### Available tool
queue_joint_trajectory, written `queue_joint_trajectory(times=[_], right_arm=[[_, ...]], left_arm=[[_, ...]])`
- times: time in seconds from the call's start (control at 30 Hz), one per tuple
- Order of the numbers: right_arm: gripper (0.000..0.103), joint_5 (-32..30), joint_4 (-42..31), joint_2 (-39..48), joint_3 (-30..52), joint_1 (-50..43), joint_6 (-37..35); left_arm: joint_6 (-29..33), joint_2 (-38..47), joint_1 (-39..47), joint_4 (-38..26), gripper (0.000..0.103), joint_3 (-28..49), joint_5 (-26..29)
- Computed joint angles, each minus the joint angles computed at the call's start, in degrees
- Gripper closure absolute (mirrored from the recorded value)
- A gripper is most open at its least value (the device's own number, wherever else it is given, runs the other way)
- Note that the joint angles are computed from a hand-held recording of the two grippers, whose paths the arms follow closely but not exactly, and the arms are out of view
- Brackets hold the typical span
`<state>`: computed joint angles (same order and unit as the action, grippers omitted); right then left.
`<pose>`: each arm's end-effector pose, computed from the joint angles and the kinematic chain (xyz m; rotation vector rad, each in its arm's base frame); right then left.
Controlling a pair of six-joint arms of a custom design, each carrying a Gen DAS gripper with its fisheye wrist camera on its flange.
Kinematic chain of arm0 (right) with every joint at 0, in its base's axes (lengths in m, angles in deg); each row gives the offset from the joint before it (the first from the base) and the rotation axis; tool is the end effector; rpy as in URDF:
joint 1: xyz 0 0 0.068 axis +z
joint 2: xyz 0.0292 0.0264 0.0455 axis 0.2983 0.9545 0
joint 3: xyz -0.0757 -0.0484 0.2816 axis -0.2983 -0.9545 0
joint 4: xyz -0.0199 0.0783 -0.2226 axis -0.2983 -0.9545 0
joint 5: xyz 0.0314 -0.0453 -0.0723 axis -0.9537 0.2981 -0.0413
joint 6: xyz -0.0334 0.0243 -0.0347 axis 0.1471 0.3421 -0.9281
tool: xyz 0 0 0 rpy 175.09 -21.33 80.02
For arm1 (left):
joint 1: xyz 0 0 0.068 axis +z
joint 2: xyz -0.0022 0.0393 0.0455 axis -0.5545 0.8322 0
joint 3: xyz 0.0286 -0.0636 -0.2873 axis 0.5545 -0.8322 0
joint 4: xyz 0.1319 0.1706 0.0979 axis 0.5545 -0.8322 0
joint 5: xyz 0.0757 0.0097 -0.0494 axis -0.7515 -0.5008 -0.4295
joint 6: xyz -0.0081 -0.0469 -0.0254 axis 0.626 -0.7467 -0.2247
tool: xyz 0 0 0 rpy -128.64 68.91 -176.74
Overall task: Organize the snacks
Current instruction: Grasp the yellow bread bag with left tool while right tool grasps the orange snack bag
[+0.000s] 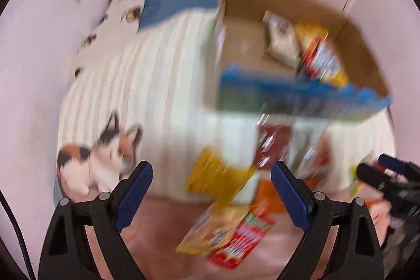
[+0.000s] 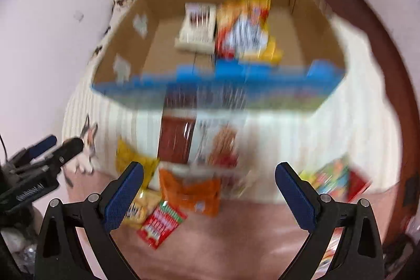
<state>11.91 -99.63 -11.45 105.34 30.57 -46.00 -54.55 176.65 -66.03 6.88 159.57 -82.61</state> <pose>0.1559 0.0430 0.3377 0.5758 2.8181 0.4369 0.2283 -0.1394 0.3290 0.5912 2.7882 0.0346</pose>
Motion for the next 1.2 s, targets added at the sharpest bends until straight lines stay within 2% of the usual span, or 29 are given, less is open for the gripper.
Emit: queue_joint_trajectory(times=[0.1,0.17,0.23,0.33,0.47,0.5,0.53,0.6,0.7,0.83,0.93,1.03,1.1,1.17,1.2], right_arm=[[0.001,-3.69,5.87,-1.66,-9.33,4.14,6.44],[0.001,-4.94,8.99,-2.52,-13.75,7.19,10.40],[0.001,-6.15,11.93,-3.51,-17.56,10.61,14.55],[0.001,-7.17,15.37,-4.81,-21.93,15.86,21.19],[0.001,-7.03,19.42,-5.78,-26.65,23.83,30.17],[0.001,-6.85,20.54,-6.22,-27.82,25.86,32.91],[0.001,-6.49,21.30,-6.57,-28.59,27.59,35.00],[0.001,-4.37,20.96,-5.96,-27.91,30.81,36.56],[0.001,0.78,17.13,-2.59,-23.03,33.93,31.97],[0.001,9.96,10.13,8.63,-11.16,37.86,16.04],[0.001,14.79,6.98,18.72,-3.21,40.32,3.27],[0.001,19.78,4.81,28.74,2.53,44.41,-6.02],[0.003,22.45,4.55,33.81,4.20,46.07,-9.24],[0.009,24.32,4.34,37.76,4.96,46.69,-10.97],[0.018,25.00,4.28,39.64,5.05,46.64,-11.10]], left_arm=[[4.44,-0.38,1.07,1.95,0.011,-9.30,-0.51],[5.69,-0.57,0.55,4.06,0.011,-15.65,-2.80],[6.59,-1.71,1.02,6.69,0.011,-21.36,-1.31],[8.00,-1.36,-1.67,9.01,0.011,-26.41,0.75],[7.96,2.07,-9.24,14.50,0.011,-31.08,-1.88],[7.36,2.55,-9.75,15.63,0.021,-31.72,-1.85],[6.29,2.86,-9.21,16.67,0.038,-32.36,-0.84],[4.66,2.90,-5.98,16.62,0.039,-32.35,2.12],[2.32,0.26,2.59,15.86,0.039,-32.61,6.18],[2.21,-2.69,16.21,15.15,0.039,-35.09,10.94],[3.36,-2.88,21.99,15.31,0.039,-37.29,14.46],[4.04,-4.17,23.29,15.25,0.039,-38.13,15.67],[5.01,-4.75,23.15,14.84,0.039,-37.87,14.91],[5.50,-6.21,22.13,13.41,0.039,-36.86,14.31],[5.35,-7.23,21.50,13.03,0.039,-36.73,14.13]])
